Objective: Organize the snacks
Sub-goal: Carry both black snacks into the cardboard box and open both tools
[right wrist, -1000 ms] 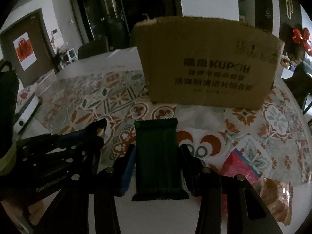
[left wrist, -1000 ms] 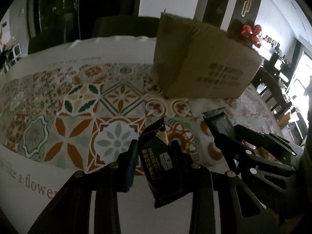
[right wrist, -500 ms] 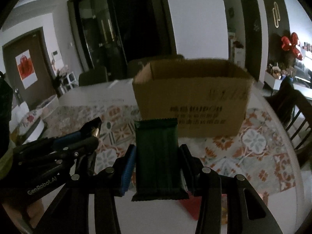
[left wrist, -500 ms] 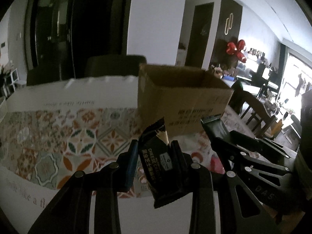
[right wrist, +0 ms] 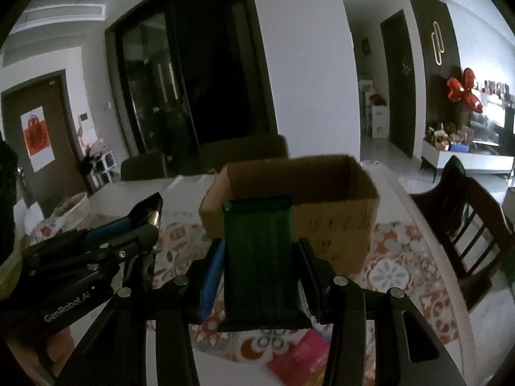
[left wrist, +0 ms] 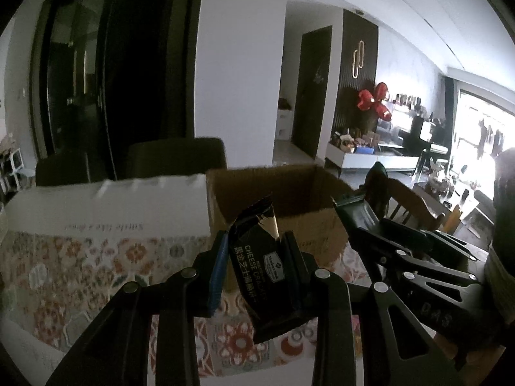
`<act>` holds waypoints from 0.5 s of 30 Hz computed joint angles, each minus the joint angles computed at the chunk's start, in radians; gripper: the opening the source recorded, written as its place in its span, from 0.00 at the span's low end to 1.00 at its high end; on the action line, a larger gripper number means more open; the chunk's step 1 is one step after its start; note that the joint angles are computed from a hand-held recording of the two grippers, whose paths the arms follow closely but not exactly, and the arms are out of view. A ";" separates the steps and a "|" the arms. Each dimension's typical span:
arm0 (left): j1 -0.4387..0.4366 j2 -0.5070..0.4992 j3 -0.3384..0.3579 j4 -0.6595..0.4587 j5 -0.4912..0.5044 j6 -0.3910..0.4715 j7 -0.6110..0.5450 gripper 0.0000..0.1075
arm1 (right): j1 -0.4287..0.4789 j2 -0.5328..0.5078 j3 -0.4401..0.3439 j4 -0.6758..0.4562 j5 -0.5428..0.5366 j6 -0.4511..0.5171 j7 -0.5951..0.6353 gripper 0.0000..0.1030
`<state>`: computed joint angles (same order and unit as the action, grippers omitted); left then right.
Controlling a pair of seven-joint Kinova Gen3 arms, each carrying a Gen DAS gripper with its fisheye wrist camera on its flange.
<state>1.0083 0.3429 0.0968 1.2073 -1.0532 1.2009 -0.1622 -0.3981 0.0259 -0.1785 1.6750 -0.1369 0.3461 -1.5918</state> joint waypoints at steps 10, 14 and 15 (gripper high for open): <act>-0.026 0.045 -0.038 -0.114 -0.004 -0.037 -0.125 0.31 | 0.027 0.054 0.009 -0.110 -0.009 0.023 0.041 0.45; -0.055 0.069 -0.058 -0.173 0.039 -0.070 -0.195 0.31 | 0.031 0.090 0.013 -0.168 -0.002 0.047 0.051 0.45; -0.063 0.078 -0.064 -0.192 0.054 -0.073 -0.216 0.31 | 0.032 0.097 0.012 -0.180 -0.002 0.054 0.053 0.45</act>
<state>0.9458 0.4209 0.0331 1.0157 -0.9987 1.1279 -0.3777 -0.3661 0.1226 -0.1660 1.4946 -0.1385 0.3997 -1.5392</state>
